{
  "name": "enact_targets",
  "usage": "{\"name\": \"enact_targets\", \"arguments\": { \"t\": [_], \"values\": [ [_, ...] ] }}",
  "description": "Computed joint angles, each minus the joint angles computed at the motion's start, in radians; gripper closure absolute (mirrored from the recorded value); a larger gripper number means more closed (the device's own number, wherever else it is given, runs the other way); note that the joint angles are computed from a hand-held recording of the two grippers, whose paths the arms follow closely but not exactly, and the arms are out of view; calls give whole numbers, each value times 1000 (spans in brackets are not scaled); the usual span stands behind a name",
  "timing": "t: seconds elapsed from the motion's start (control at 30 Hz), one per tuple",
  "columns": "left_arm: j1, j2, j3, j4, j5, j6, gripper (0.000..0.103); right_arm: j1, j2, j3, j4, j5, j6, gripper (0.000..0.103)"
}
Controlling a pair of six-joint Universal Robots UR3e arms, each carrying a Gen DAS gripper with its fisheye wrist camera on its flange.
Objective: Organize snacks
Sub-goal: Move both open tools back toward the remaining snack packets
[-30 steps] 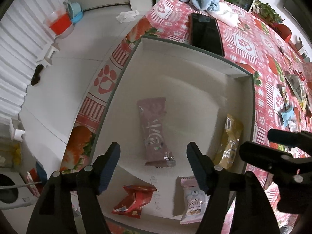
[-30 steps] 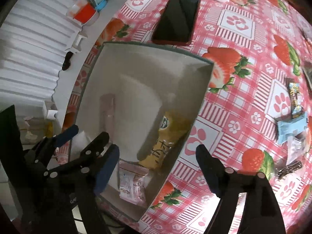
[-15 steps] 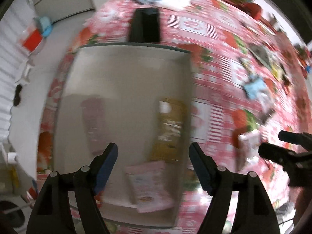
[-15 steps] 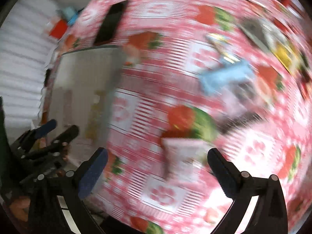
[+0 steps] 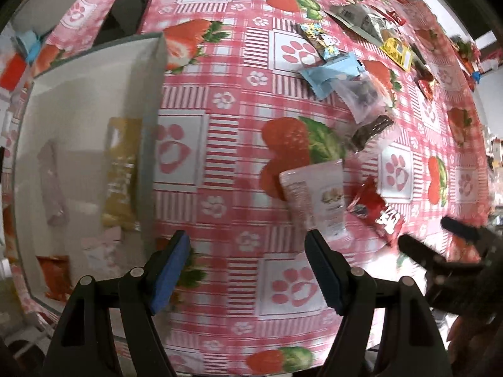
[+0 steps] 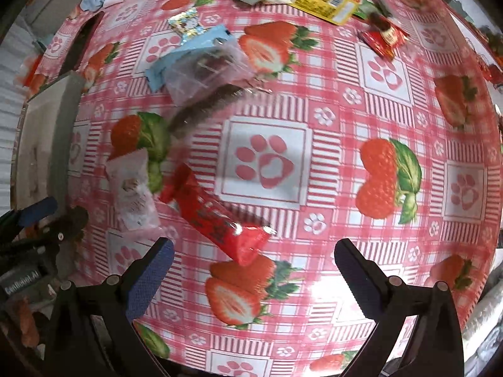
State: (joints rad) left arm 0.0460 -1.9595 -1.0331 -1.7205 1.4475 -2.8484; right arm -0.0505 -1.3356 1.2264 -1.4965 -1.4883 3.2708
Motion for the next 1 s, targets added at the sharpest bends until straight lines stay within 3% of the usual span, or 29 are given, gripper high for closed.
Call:
{"name": "enact_targets", "arguments": {
  "t": [0.4, 0.63, 0.8, 0.83, 0.97, 1.0],
  "values": [
    [-118, -112, 72, 12, 16, -154, 24, -80, -89, 114, -1, 5, -82, 0],
    [-192, -166, 86, 56, 38, -201, 24, -172, -156, 189, 4, 8, -165, 0],
    [-239, -204, 106, 78, 95, -191, 25, -157, -203, 270, -26, 13, -177, 0],
    [-242, -197, 90, 90, 98, -184, 27, -154, -204, 269, -25, 14, -191, 0],
    [-224, -149, 16, 145, 119, -105, 54, -91, -164, 233, -31, 0, -207, 0],
    [-215, -131, -12, 162, 119, -69, 55, -67, -143, 218, -38, -3, -203, 0]
  ]
}}
